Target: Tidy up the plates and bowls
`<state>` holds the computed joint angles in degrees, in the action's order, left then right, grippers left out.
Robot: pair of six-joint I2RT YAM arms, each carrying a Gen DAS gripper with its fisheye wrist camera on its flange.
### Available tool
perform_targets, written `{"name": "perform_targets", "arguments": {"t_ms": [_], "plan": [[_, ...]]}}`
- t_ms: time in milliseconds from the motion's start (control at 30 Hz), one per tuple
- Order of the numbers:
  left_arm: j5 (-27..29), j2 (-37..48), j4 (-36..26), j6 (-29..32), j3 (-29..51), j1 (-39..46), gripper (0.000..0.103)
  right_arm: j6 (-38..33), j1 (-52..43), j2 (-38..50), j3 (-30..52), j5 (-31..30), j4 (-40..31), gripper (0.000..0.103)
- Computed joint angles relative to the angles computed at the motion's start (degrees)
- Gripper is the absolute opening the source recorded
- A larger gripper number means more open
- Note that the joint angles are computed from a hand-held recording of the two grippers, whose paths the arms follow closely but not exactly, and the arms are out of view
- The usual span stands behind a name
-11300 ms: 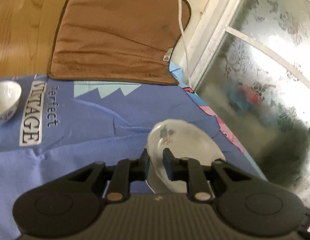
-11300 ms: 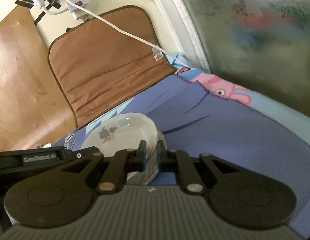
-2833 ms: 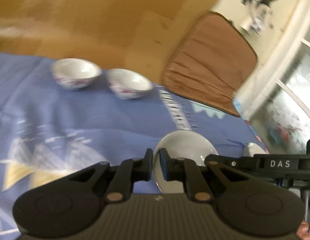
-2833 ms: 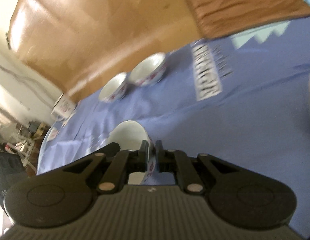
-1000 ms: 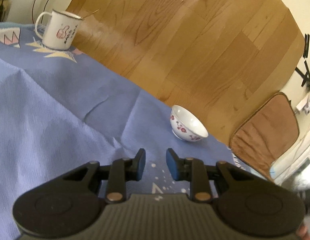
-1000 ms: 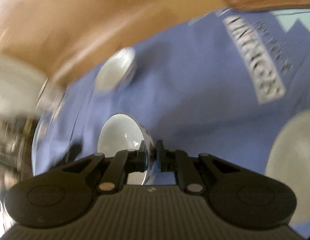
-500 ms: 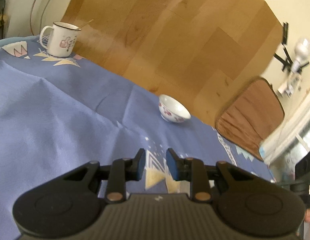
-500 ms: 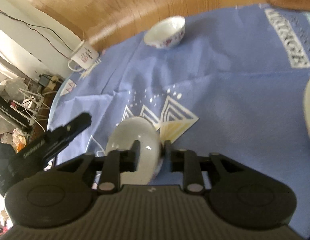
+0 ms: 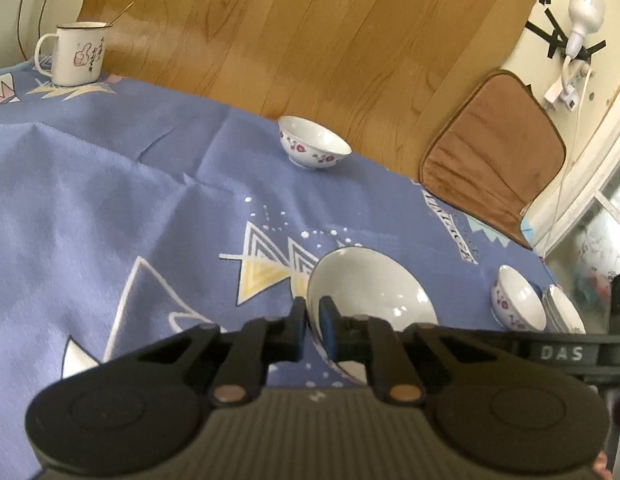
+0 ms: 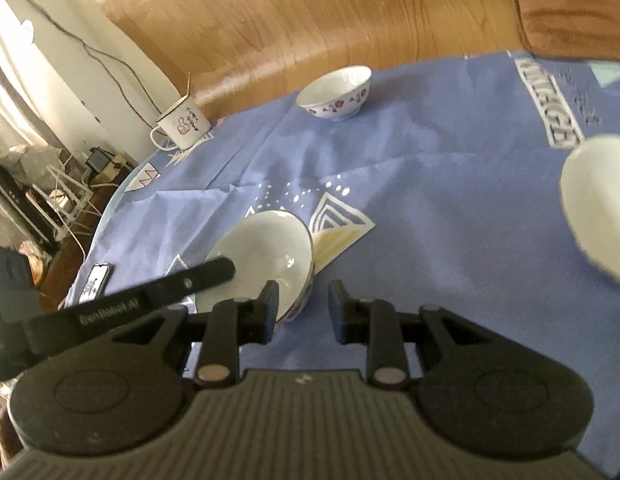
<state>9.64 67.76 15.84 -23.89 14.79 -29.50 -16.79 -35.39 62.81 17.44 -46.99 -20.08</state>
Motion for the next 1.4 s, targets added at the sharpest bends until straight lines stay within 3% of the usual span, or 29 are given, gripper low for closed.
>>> {"name": "perform_targets", "arguments": {"t_ms": [167,333,433,600,833,967,1100,1200,1267,1333,1400], "plan": [[-1.3,-1.72,-2.09,-0.59,2.82,-3.33,0.006,0.67,-2.42,-7.51,-2.01,-0.2,-0.82,0.012],[-3.69,5.55,0.21,-0.16,11.4,-13.38,0.006,-13.99,-23.04,-10.28,0.84,-9.8,-9.59,0.011],[-5.62,14.52,2.62,0.2,18.21,-19.76,0.006,-20.56,-34.24,-8.4,1.64,-12.49,-9.04,0.011],[-3.68,28.0,2.41,-2.14,29.65,-23.73,0.006,-22.05,-42.84,1.0,2.49,-11.94,0.3,0.011],[-6.88,36.8,-0.83,-2.5,38.36,-26.48,0.007,-16.46,-43.3,6.96,-1.24,-9.39,15.62,0.012],[-8.84,33.75,1.22,-1.55,35.52,-26.56,0.011,-11.1,-43.79,5.63,-3.84,-9.46,22.61,0.019],[-10.69,25.76,6.09,-0.16,27.31,-23.36,0.011,-5.09,-44.8,3.52,-4.8,-11.93,27.19,0.021],[-12.77,20.61,9.04,0.92,21.1,-18.85,0.011,-3.73,-43.88,-4.12,-6.27,-14.82,24.46,0.021],[-12.73,18.13,10.63,1.19,17.28,-14.12,0.011,-5.13,-40.53,-9.38,-6.04,-15.56,17.71,0.021],[-12.23,16.7,11.88,1.76,14.19,-8.5,0.011,-3.93,-33.75,-13.92,-6.17,-13.51,13.07,0.021],[-13.5,16.96,13.85,3.63,11.8,-3.34,0.011,1.67,-23.67,-17.99,-7.7,-8.23,13.45,0.021]]}}
